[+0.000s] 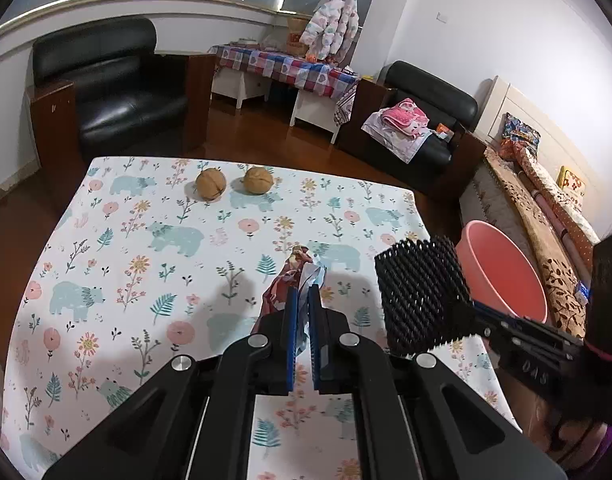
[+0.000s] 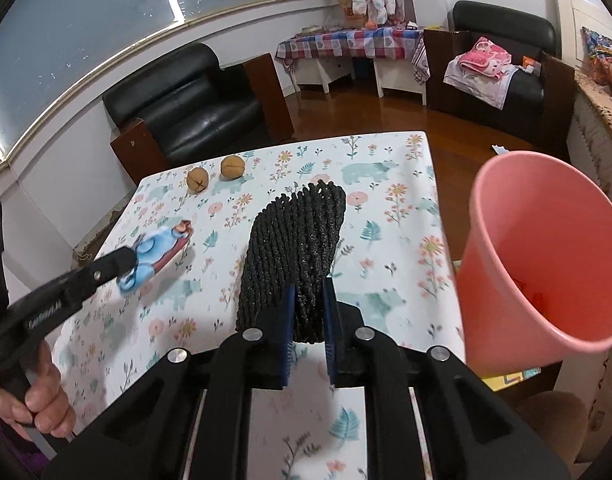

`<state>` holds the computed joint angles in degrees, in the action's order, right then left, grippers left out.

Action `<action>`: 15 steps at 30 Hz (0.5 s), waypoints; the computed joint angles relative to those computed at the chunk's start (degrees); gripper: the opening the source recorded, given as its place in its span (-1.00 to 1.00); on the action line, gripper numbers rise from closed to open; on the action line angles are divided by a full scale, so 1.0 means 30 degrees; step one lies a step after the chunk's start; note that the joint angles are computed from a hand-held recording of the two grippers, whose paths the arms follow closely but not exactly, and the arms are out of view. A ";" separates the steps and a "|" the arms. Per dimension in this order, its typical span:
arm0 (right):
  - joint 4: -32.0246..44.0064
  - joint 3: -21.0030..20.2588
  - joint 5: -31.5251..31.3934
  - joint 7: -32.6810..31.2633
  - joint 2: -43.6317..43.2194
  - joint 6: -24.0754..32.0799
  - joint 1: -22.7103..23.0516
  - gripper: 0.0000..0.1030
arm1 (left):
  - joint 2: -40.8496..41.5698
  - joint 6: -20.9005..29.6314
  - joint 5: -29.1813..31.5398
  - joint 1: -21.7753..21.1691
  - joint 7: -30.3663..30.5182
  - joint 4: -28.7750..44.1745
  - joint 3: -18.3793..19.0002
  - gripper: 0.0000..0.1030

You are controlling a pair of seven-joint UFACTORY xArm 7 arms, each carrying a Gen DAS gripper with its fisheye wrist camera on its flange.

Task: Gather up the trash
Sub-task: 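Carry the cloth and black net over the pink bucket with both tools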

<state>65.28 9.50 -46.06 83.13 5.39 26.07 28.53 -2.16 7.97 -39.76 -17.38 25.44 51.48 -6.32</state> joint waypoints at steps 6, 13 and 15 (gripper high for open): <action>-0.1161 0.0173 -0.0594 0.0767 -0.0912 -0.0489 -0.0200 -0.74 | -0.0304 -0.0412 0.6179 0.0369 -0.6312 -0.0377 -0.0604 -0.91; -0.2274 0.0656 -0.1467 0.2004 -0.1990 -0.0861 -0.0899 -0.74 | -0.0223 -0.0229 1.1371 0.0559 -1.1208 -0.0326 -0.0885 -0.91; -0.2602 0.0827 -0.1620 0.2222 -0.2278 -0.0982 -0.1139 -0.74 | -0.0143 -0.0094 1.2332 0.0541 -1.2130 -0.0236 -0.0922 -0.91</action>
<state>57.47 11.98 -50.92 89.80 -1.44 23.13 25.11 -2.59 7.68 -2.76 -15.76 -10.94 50.77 -9.09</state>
